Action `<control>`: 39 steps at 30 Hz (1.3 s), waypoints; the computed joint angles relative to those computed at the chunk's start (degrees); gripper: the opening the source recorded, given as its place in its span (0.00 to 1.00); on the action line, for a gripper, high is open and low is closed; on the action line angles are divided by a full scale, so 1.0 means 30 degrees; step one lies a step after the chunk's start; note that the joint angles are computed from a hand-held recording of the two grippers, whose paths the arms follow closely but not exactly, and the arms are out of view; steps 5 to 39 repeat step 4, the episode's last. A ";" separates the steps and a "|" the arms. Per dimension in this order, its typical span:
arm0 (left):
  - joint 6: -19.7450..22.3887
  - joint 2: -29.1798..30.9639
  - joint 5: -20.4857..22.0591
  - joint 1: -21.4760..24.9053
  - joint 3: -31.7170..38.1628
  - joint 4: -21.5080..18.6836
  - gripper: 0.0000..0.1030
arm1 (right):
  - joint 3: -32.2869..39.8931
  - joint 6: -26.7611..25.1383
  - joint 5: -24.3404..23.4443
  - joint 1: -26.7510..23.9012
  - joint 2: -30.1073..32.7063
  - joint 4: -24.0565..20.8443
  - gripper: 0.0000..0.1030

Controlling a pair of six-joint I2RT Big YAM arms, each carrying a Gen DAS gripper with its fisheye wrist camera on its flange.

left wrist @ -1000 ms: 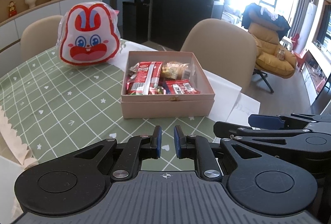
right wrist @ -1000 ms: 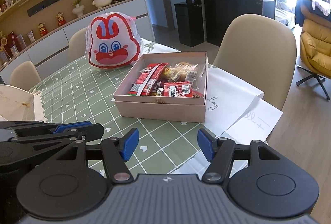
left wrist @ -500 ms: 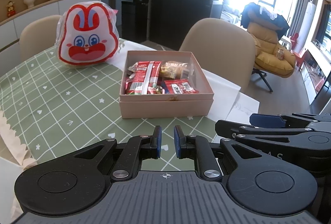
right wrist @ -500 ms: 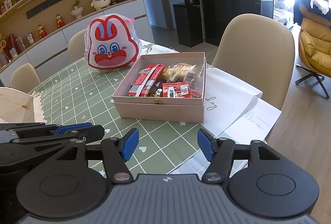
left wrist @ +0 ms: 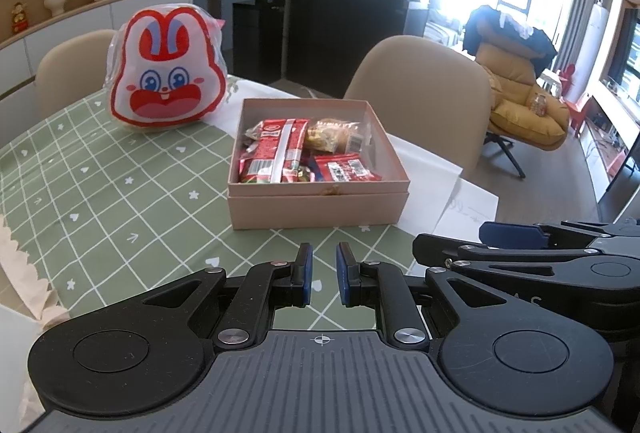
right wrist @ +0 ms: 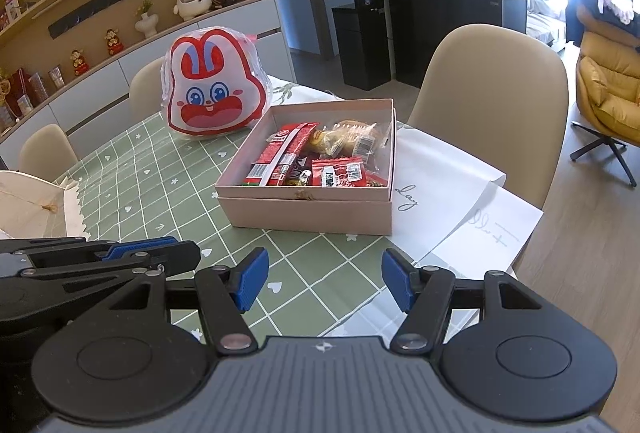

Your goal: Organize snacks

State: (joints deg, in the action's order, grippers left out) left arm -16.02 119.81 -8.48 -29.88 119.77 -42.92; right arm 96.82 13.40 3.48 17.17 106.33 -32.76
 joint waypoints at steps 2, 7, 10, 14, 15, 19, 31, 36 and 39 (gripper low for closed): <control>0.0049 -0.0048 -0.0064 0.0040 -0.0154 0.0242 0.16 | -0.0002 0.0013 -0.0026 -0.0001 0.0010 0.0017 0.62; -0.0032 -0.0056 -0.0846 -0.0031 -0.0230 0.0377 0.16 | 0.0010 -0.0122 0.0085 0.0008 0.0072 0.0088 0.63; -0.0032 -0.0056 -0.0846 -0.0031 -0.0230 0.0377 0.16 | 0.0010 -0.0122 0.0085 0.0008 0.0072 0.0088 0.63; -0.0032 -0.0056 -0.0846 -0.0031 -0.0230 0.0377 0.16 | 0.0010 -0.0122 0.0085 0.0008 0.0072 0.0088 0.63; -0.0032 -0.0056 -0.0846 -0.0031 -0.0230 0.0377 0.16 | 0.0010 -0.0122 0.0085 0.0008 0.0072 0.0088 0.63; -0.0032 -0.0056 -0.0846 -0.0031 -0.0230 0.0377 0.16 | 0.0010 -0.0122 0.0085 0.0008 0.0072 0.0088 0.63; -0.0032 -0.0056 -0.0846 -0.0031 -0.0230 0.0377 0.16 | 0.0010 -0.0122 0.0085 0.0008 0.0072 0.0088 0.63; -0.0032 -0.0056 -0.0846 -0.0031 -0.0230 0.0377 0.16 | 0.0010 -0.0122 0.0085 0.0008 0.0072 0.0088 0.63; -0.0032 -0.0056 -0.0846 -0.0031 -0.0230 0.0377 0.16 | 0.0010 -0.0122 0.0085 0.0008 0.0072 0.0088 0.63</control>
